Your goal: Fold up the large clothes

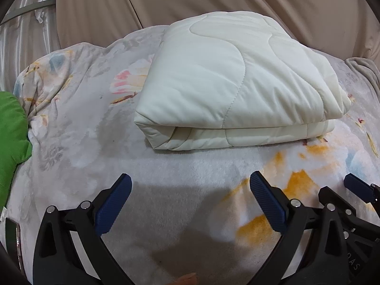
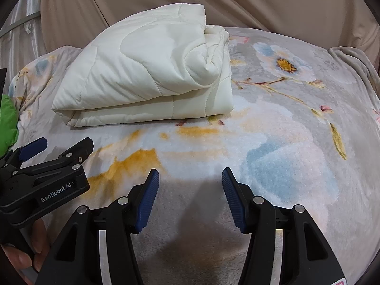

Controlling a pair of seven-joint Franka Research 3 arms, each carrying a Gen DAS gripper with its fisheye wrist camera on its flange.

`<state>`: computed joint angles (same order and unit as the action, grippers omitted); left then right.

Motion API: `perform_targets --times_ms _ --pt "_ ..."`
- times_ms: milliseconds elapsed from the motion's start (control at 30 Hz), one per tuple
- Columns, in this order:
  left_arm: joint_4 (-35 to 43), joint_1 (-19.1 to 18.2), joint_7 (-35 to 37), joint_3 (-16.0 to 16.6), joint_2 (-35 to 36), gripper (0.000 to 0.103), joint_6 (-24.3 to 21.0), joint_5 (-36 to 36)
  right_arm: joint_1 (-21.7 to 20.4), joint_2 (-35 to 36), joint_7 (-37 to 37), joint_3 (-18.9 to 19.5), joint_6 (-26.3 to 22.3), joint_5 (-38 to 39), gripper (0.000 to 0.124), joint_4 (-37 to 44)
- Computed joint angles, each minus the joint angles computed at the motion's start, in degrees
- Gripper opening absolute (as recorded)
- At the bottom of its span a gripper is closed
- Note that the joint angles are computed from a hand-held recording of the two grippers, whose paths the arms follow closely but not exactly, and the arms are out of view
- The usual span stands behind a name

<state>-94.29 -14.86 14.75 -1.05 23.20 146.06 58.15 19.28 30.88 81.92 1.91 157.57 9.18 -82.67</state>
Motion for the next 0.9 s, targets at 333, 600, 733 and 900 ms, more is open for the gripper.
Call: perform_targets --times_ms 333,600,733,900 --pt "0.35 -0.39 1.2 -0.23 0.17 0.098 -0.77 -0.02 1.09 0.03 1.46 -1.02 0.27 -1.74 0.054 -0.24" --pt "0.97 -0.88 2.33 -0.38 0.58 0.097 -1.6 -0.37 1.12 0.17 1.83 -1.18 0.4 -2.44 0.054 -0.11" --pt "0.99 -0.88 2.41 -0.41 0.59 0.097 -1.61 -0.75 0.99 0.25 1.76 -1.15 0.41 -2.52 0.054 0.02" --pt "1.31 -1.03 2.62 -0.48 0.75 0.097 -2.33 -1.26 1.52 0.25 2.63 -1.76 0.55 -3.31 0.054 -0.07"
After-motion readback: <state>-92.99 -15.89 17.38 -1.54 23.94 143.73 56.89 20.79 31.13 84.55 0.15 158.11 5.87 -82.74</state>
